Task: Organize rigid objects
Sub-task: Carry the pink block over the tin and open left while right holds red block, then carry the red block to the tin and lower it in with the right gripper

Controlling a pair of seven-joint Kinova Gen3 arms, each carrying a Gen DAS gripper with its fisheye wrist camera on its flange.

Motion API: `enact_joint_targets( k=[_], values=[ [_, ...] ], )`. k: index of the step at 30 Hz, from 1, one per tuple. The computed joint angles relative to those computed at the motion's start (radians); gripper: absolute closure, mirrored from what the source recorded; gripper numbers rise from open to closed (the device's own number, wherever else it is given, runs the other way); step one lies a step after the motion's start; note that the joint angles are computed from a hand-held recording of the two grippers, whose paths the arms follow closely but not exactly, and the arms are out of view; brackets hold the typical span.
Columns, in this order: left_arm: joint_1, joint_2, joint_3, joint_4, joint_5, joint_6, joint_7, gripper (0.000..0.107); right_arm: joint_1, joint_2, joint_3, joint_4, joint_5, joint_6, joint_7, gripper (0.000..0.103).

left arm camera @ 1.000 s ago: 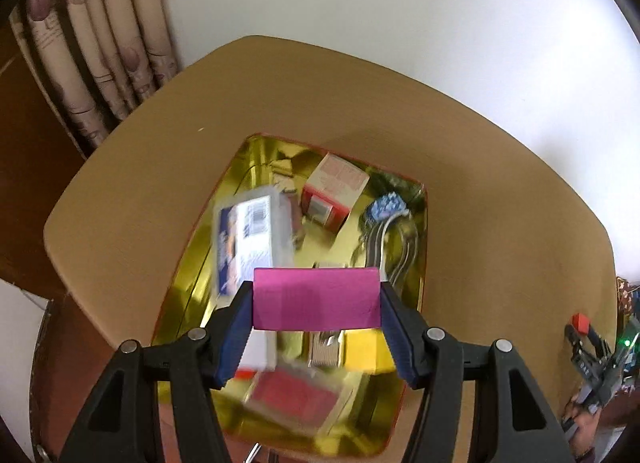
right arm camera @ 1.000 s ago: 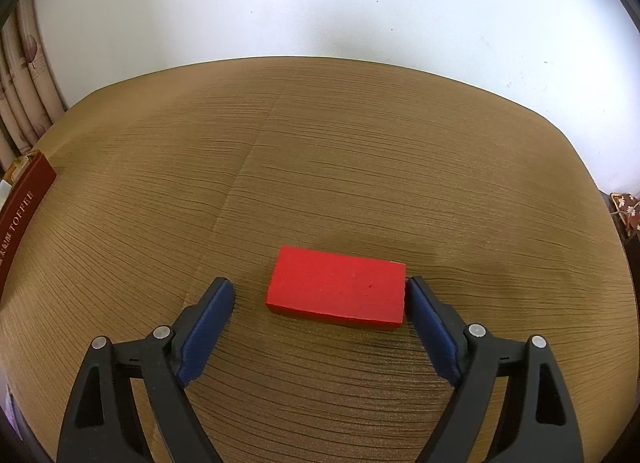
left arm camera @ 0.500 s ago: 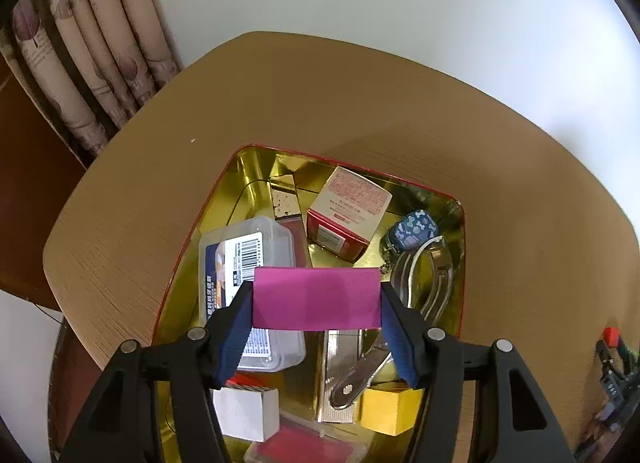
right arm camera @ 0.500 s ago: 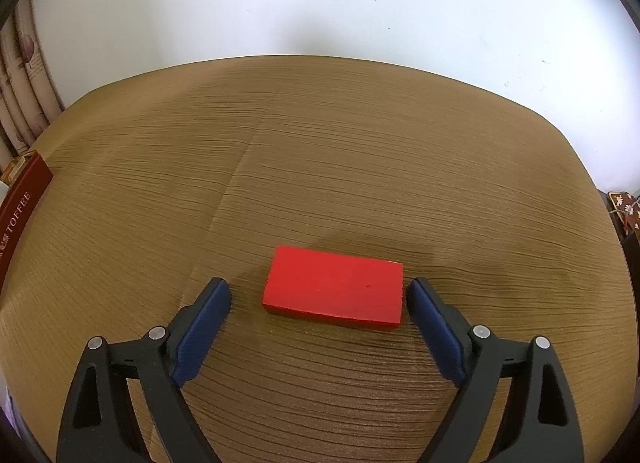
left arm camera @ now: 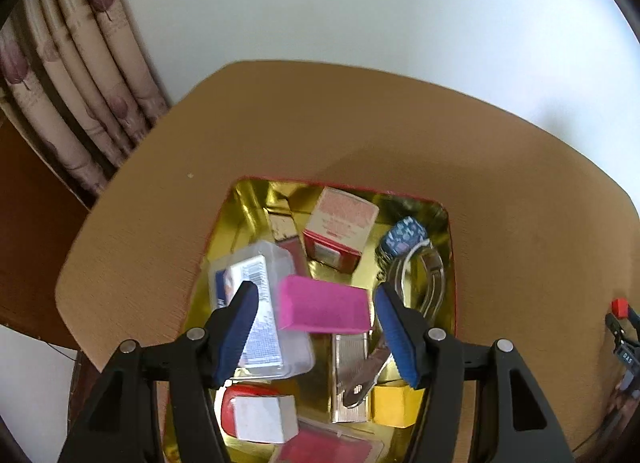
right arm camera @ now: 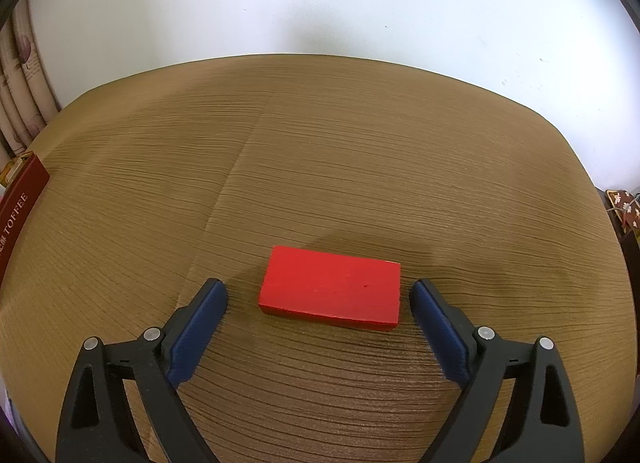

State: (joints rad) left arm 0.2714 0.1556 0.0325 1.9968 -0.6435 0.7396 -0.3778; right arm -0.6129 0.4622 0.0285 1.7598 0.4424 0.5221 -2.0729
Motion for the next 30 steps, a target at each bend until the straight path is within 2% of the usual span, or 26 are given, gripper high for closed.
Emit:
enact_joint_targets(
  k=[6,10,13,18,20,24,27,30],
  values=[
    [0.006,-0.111,0.03,0.075,-0.009,-0.004,0.104,0.045,0.003,0.003,-0.004,-0.008,-0.003,0.006,0.005,0.011],
    [-0.002,-0.233,0.104,0.179,-0.003,0.006,0.231,0.045,0.004,0.004,-0.004,-0.009,-0.004,0.004,0.006,0.011],
    [-0.018,-0.325,0.159,0.251,0.032,0.014,0.286,0.045,0.0,0.002,0.001,-0.006,-0.001,0.0,0.0,0.016],
    [-0.072,-0.493,0.237,0.378,0.116,0.006,0.378,0.045,-0.036,-0.011,0.034,0.013,0.038,-0.018,-0.059,0.044],
    [-0.108,-0.53,0.279,0.406,0.132,0.022,0.413,0.045,-0.052,-0.013,0.042,0.018,0.058,-0.014,-0.088,0.045],
    [-0.164,-0.576,0.322,0.427,0.17,0.067,0.402,0.045,-0.079,-0.019,0.044,0.021,0.085,0.01,-0.152,0.045],
    [-0.221,-0.576,0.386,0.417,0.171,0.129,0.396,0.045,-0.07,-0.052,-0.004,0.028,0.058,0.015,-0.161,0.045],
    [-0.255,-0.581,0.423,0.421,0.156,0.149,0.404,0.045,-0.091,-0.08,-0.063,0.008,0.039,0.031,-0.131,0.045]
  ],
)
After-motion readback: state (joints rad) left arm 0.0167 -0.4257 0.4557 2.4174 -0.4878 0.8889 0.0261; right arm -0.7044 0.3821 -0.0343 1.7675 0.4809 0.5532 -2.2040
